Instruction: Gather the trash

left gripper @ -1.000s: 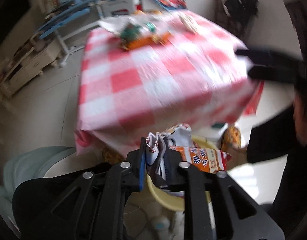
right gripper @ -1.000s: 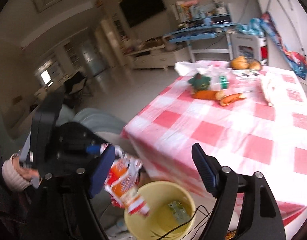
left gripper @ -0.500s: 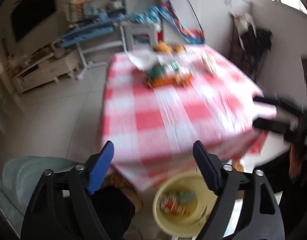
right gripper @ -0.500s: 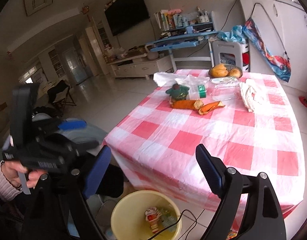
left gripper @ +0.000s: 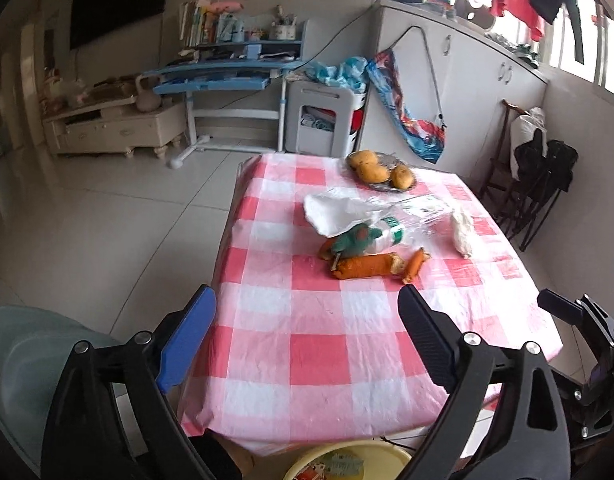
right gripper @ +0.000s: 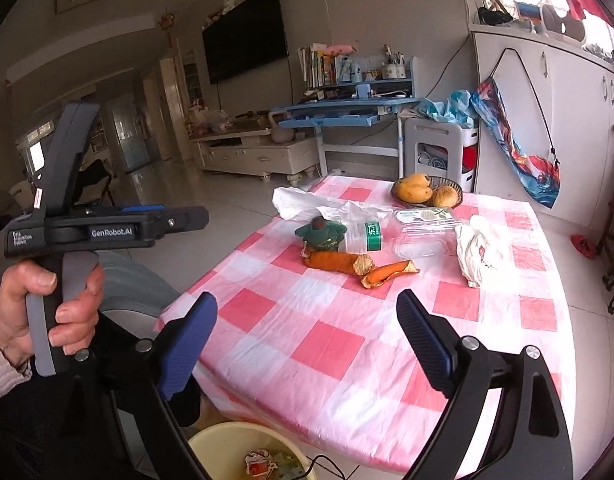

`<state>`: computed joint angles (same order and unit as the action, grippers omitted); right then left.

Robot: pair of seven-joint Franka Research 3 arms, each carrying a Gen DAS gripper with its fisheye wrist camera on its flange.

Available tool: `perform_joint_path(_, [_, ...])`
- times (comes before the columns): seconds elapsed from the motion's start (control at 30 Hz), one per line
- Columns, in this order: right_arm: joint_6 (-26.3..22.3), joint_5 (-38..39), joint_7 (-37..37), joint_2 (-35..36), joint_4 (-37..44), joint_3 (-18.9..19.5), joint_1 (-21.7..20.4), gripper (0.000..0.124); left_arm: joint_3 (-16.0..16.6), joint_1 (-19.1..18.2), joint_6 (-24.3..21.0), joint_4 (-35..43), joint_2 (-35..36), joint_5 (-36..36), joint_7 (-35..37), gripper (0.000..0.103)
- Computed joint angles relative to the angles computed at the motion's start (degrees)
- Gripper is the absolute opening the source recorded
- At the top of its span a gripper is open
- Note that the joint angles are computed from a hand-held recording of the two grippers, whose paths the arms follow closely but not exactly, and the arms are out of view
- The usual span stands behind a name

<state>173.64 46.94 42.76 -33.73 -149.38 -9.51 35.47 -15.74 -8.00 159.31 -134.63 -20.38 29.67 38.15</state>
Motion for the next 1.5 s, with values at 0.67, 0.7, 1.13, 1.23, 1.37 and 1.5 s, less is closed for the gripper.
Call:
perform_joint_path(0.67, [7.2, 5.7, -6.7, 10.3, 7.2, -0.3, 1.6, 0.090, 2.7, -0.7, -3.3, 12.4, 13.9, 3.5, -2.2, 0.092])
perform_joint_path(0.7, [7.1, 4.8, -5.9, 10.3, 7.0, 0.0, 1.1, 0.090, 2.7, -0.5, -2.9, 12.3, 13.8, 3.8, -2.3, 0.092])
perform_joint_path(1.13, [5.8, 0.4, -1.6, 11.6, 6.6, 2.5, -0.5, 0.093, 2.3, -1.3, -3.0, 11.8, 12.6, 7.7, -2.1, 0.092])
perform_joint_path(1.23, [5.9, -1.2, -0.5, 11.6, 6.2, 2.9, -0.9, 0.093, 2.5, -1.3, -2.8, 11.4, 12.4, 6.3, -1.4, 0.092])
perform_joint_path(1.37, [6.3, -2.9, 0.6, 11.6, 5.7, 2.9, -0.7, 0.093, 2.5, -1.3, -2.9, 11.5, 12.6, 5.1, -0.9, 0.092])
perform_joint_path(1.5, [6.7, -4.1, 1.7, 11.6, 5.5, 2.4, -0.2, 0.093, 2.4, -1.2, -2.8, 11.5, 12.6, 5.2, -0.7, 0.092])
